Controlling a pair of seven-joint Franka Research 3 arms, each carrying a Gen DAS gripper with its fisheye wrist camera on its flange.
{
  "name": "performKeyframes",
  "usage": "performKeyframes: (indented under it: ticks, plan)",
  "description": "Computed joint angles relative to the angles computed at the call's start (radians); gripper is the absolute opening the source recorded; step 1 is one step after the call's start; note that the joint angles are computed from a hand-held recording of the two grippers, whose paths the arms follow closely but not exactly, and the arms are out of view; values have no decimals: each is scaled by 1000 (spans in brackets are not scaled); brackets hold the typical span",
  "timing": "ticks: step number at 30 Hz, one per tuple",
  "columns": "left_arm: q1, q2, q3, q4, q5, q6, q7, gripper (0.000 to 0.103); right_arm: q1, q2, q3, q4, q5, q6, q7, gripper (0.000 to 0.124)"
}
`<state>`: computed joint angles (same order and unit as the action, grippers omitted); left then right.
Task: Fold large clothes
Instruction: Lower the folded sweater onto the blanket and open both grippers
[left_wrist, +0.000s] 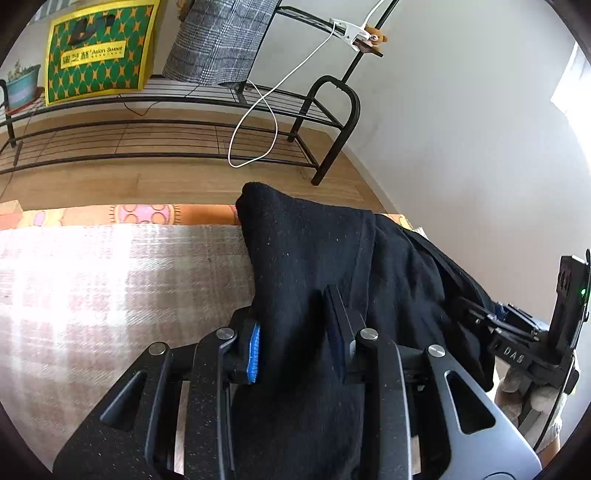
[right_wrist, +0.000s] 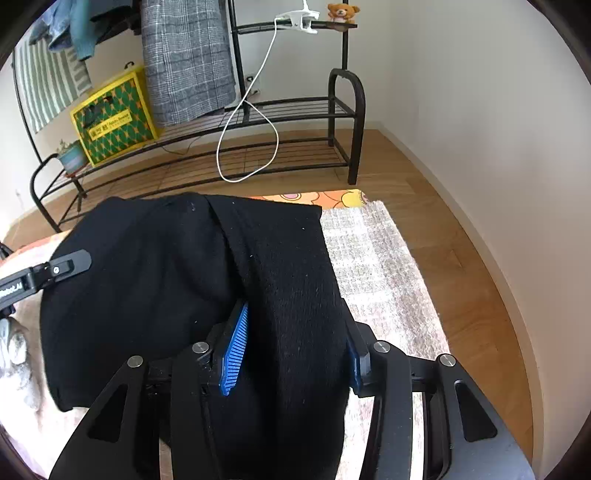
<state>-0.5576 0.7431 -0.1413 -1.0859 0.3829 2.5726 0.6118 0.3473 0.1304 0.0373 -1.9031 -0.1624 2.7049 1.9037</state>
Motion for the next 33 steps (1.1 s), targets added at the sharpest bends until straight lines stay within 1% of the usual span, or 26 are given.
performKeyframes:
  ticks: [1, 3, 6, 9, 10, 13, 16, 19, 22, 27, 31, 33]
  plan:
    - [-2, -22, 1, -25, 6, -4, 1, 28, -1, 1, 0, 7, 7, 3, 7, 43]
    - [-4, -68, -1, -74, 18, -7, 7, 28, 1, -26, -2, -27, 0, 30, 33, 43]
    - [-12, -149, 1, -157, 56, -7, -5, 28, -1, -62, 4, -51, -16, 49, 64, 43]
    - [-24, -260, 3, -258, 111, -5, -52, 28, -6, -122, 23, -84, -24, 55, 80, 43]
    - [-21, -277, -2, -270, 122, -8, -61, 28, -7, -146, 32, -97, -26, 53, 84, 43]
    - [-31, -380, -19, -342, 179, -33, -111, 28, -16, -213, 61, -126, -26, 42, 96, 43]
    - [-35, -461, -51, -383, 233, -85, -138, 28, -29, -279, 98, -141, -39, 12, 108, 43]
    - [-43, -554, -88, -415, 290, -143, -168, 28, -35, -372, 131, -158, -27, -33, 110, 43]
    - [-43, -630, -135, -424, 321, -205, -182, 28, -44, -455, 165, -159, -13, -81, 106, 43]
    - [-50, -729, -214, -400, 376, -311, -187, 28, -59, -612, 220, -138, 8, -174, 96, 43]
    - [-66, -776, -277, -347, 423, -396, -170, 28, -76, -722, 258, -99, 26, -251, 89, 43]
    - [-85, -791, -316, -304, 462, -455, -159, 28, -89, -769, 274, -83, 37, -283, 89, 43]
